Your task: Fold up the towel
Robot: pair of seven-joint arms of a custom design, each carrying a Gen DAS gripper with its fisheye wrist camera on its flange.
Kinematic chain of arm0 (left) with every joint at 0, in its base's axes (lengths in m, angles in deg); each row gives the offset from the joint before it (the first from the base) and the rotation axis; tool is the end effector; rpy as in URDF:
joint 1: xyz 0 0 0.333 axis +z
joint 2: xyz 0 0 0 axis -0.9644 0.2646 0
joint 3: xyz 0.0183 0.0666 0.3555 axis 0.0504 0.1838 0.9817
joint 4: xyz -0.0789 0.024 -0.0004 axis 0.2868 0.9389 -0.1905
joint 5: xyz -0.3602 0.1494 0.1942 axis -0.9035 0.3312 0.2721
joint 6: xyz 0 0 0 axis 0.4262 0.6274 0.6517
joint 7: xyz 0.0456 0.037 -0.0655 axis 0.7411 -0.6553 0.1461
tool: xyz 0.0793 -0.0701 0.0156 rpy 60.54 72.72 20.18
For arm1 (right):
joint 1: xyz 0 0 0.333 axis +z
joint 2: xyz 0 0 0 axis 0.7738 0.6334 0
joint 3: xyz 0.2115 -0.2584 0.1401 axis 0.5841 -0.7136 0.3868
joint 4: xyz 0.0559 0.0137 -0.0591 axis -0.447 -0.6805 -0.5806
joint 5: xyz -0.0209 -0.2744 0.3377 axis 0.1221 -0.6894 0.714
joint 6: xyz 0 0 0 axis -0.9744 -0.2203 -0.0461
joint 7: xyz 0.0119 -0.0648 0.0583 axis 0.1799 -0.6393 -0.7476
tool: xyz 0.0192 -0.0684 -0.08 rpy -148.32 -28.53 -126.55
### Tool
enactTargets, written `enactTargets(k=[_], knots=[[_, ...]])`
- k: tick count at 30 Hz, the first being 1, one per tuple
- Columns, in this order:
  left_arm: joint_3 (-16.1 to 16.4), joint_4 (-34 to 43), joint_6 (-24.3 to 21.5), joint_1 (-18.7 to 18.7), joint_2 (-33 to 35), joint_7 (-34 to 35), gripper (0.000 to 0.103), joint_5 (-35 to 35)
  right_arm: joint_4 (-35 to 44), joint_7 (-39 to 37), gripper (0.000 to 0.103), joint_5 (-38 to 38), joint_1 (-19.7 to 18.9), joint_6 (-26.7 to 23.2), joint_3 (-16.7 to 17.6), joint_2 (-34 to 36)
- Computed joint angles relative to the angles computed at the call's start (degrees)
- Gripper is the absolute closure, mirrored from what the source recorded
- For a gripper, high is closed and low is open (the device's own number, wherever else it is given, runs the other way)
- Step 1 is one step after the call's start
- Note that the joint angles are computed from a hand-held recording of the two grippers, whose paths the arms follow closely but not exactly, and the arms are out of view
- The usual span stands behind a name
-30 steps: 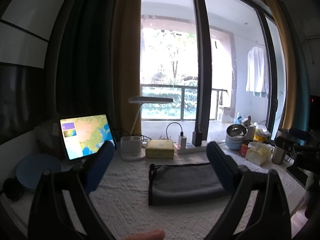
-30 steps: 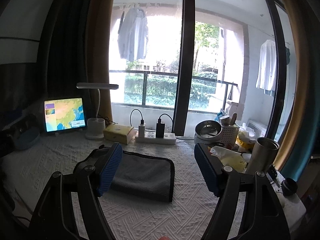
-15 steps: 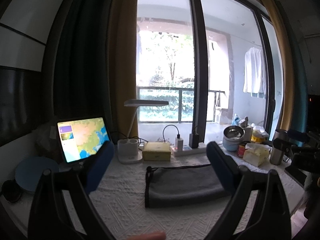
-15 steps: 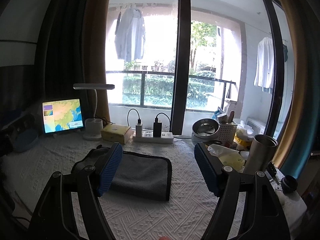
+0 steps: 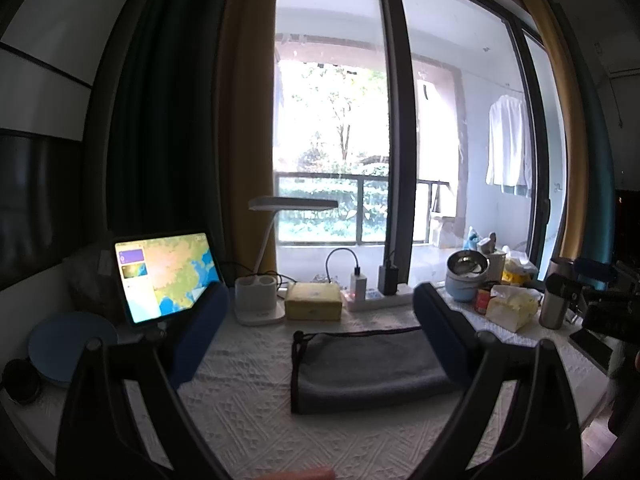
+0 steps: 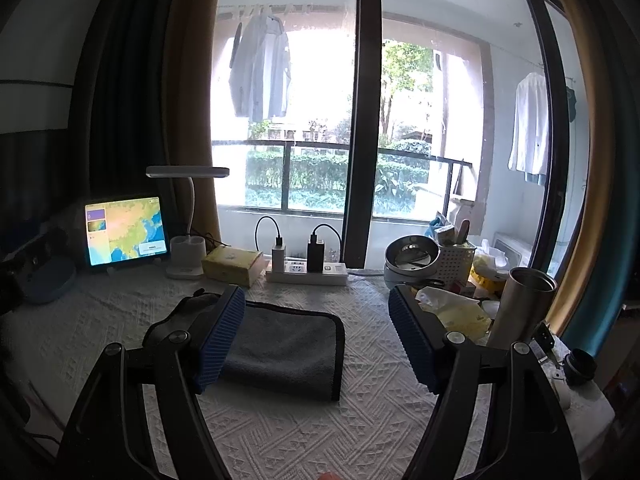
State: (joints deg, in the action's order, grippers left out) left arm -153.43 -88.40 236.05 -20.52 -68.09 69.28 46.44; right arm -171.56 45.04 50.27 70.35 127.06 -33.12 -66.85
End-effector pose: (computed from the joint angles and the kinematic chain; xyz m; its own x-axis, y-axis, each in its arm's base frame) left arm 0.3918 -0.1102 0.4757 0.3204 -0.9460 0.0496 -0.1059 -0.0878 -0.9905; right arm 0.4986 0.2433 0.4805 0.4733 -0.8747 0.1043 -0.1971 -0.2205 -0.9553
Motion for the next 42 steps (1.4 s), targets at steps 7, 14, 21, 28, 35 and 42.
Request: enactTargets(k=[7, 14, 21, 28, 35, 42], knots=[[0.1, -0.2, 0.3, -0.2, 0.1, 0.1, 0.008, 0.2, 0.1, -0.1, 0.026, 0.2, 0.1, -0.1, 0.0, 0.0], [0.0, -0.2, 0.8, -0.2, 0.4, 0.5, 0.008, 0.0, 0.1, 0.0, 0.026, 0.1, 0.1, 0.0, 0.0, 0.0], [-0.1, -0.1, 1.0, -0.2, 0.9, 1.2, 0.008, -0.3, 0.1, 0.1, 0.026, -0.1, 0.0, 0.0, 0.0, 0.0], [-0.2, 0.0, 1.1, -0.2, 1.4, 1.8, 0.008, -0.7, 0.0, 0.1, 0.026, -0.1, 0.0, 0.0, 0.0, 0.0], [-0.2, 0.0, 1.2, -0.3, 1.5, 2.2, 0.008, -1.0, 0.0, 0.2, 0.026, -0.1, 0.0, 0.0, 0.0, 0.0], [-0.2, 0.0, 1.2, -0.3, 1.6, 2.3, 0.008, -1.2, 0.1, 0.1, 0.026, 0.0, 0.0, 0.0, 0.0, 0.0]])
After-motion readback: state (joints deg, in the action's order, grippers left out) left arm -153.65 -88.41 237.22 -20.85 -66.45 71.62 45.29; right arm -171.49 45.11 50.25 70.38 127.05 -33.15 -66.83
